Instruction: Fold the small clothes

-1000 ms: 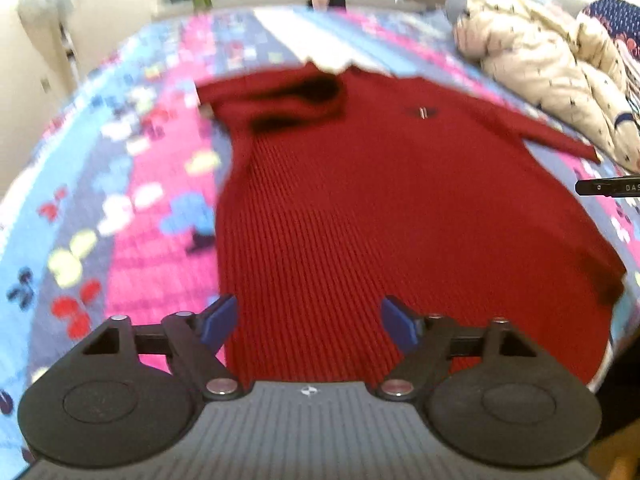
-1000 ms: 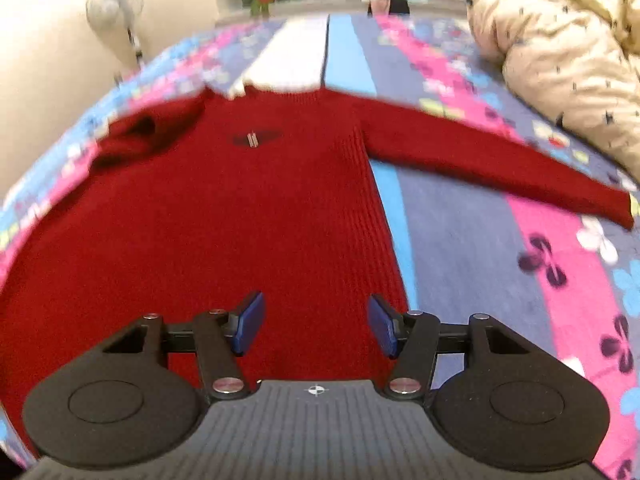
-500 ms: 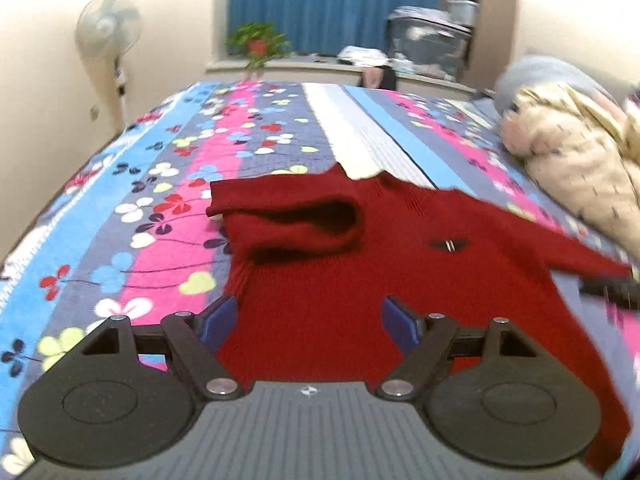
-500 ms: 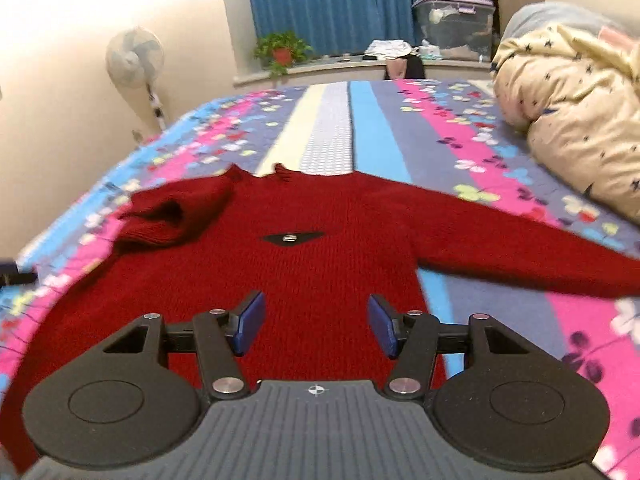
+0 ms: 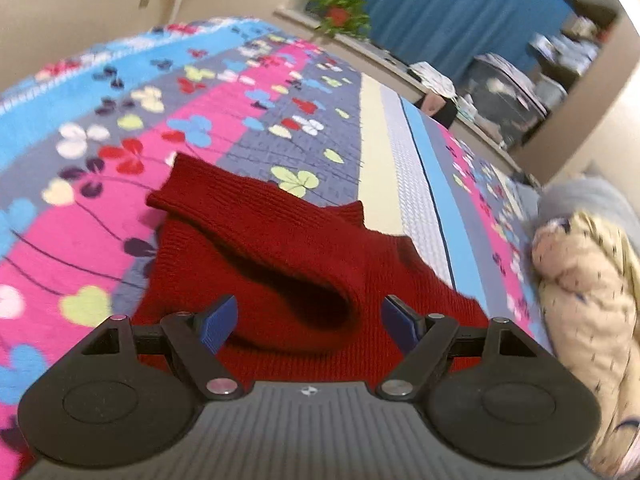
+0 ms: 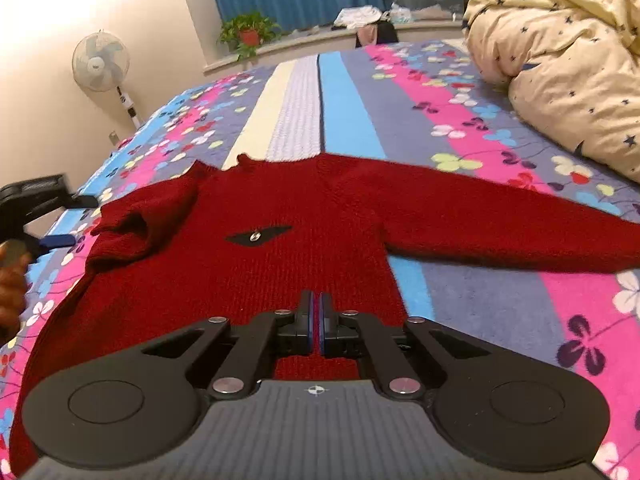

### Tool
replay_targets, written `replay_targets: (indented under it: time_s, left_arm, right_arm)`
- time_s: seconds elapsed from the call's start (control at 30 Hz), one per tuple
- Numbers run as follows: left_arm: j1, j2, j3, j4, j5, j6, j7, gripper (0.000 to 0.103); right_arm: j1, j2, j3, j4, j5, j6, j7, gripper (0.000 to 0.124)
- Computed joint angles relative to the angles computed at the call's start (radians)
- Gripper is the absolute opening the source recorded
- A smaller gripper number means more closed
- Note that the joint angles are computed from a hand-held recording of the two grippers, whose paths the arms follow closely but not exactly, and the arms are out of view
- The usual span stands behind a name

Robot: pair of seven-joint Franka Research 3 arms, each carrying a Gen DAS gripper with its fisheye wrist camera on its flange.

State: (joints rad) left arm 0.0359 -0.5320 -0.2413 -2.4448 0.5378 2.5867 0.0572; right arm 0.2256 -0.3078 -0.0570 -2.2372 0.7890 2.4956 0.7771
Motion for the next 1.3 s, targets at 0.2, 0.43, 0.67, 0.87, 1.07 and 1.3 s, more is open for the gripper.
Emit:
replay_targets:
  time_s: [0.2, 0.43, 0.67, 0.87, 1.07, 1.3]
  left_arm:
    - [0.069, 0.136, 0.043, -0.035, -0.055, 0.25, -0.107, 0.083]
    - [0.148, 0.234, 0.045, 0.039, 0.054, 0.271, -0.097, 0.013]
    - [0.256, -0.092, 0.109, -0.085, 0.22, -0.054, 0.098, 0.012]
    - [0.371, -0.378, 0.248, -0.223, 0.182, -0.355, 0.251, 0.023]
    - [0.255, -0.581, 0.253, -0.345, -0.031, -0.322, 0.304, 0.045]
    - [-0.169, -0.664, 0.238, -0.455, -0.266, -0.193, 0.592, 0.044]
  right_arm:
    - [0.01, 0.018, 0.007, 0.021, -0.019, -0.058, -0.049, 0.004]
    - [-0.002, 0.061, 0.035, 0.038, -0.086, -0.039, -0.015, 0.004]
    - [-0.006, 0.083, 0.05, 0.044, -0.159, -0.041, 0.027, 0.004]
    - [-0.004, 0.087, 0.061, 0.032, -0.214, -0.025, 0.042, 0.004]
    - [-0.009, 0.1, 0.076, 0.021, -0.293, 0.022, 0.098, 0.02]
    - [-0.036, 0.1, 0.084, -0.025, -0.429, 0.091, 0.232, 0.037]
